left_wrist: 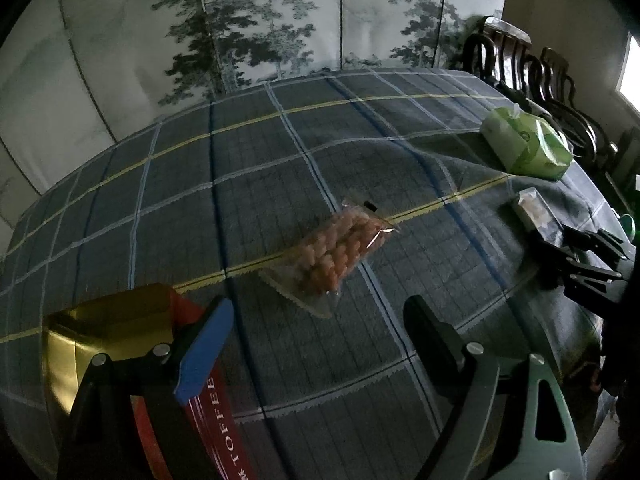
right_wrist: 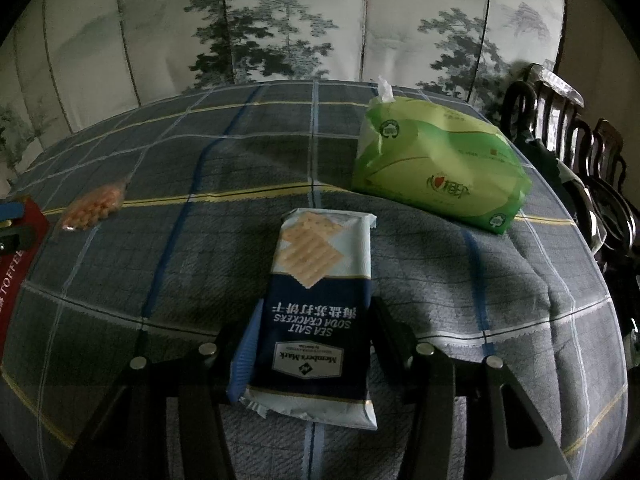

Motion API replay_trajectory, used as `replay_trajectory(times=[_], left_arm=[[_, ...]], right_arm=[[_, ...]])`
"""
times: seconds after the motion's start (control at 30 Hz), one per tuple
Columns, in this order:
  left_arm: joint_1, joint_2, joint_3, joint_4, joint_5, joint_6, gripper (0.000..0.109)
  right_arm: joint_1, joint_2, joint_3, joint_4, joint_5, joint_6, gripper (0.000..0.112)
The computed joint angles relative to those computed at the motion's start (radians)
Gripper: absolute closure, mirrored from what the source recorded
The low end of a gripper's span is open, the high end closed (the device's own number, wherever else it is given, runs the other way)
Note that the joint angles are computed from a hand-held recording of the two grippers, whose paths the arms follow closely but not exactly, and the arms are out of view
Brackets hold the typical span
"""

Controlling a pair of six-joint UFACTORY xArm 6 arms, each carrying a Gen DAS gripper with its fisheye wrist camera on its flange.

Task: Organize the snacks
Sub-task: 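Move the left tool to the clear orange snack bag while the right tool holds the cracker packet, then grasp the clear orange snack bag with the left tool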

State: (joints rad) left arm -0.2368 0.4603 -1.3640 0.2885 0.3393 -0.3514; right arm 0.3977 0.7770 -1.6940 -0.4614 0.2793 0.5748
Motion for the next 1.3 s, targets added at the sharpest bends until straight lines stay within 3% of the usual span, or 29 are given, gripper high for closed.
replay_trajectory(times=[0.13, 0.5, 0.93, 1.07, 1.2, 1.3], left_arm=[[0.003, 0.028, -0.043, 0.007, 0.003, 0.025, 0.024], [-0.006, 0.174, -0.254, -0.154, 0.116, 0.255, 0.024], [-0.013, 0.322, -0.469, -0.134, 0.24, 0.238, 0.025], [-0.017, 0.345, -0.512, -0.127, 0.297, 0.225, 0.054], [-0.013, 0.341, -0.507, -0.163, 0.309, 0.228, 0.072], [-0.013, 0.332, -0.498, -0.176, 0.321, 0.219, 0.073]], right_arm=[[0.0, -0.004, 0.008, 0.0, -0.004, 0.002, 0.059], [-0.001, -0.006, 0.01, 0.004, -0.006, -0.002, 0.058], [-0.002, -0.006, 0.01, 0.004, -0.006, -0.001, 0.058], [-0.002, -0.006, 0.01, 0.004, -0.006, -0.001, 0.058], [-0.002, -0.006, 0.01, 0.004, -0.006, -0.001, 0.058], [-0.002, -0.006, 0.01, 0.004, -0.005, -0.001, 0.058]])
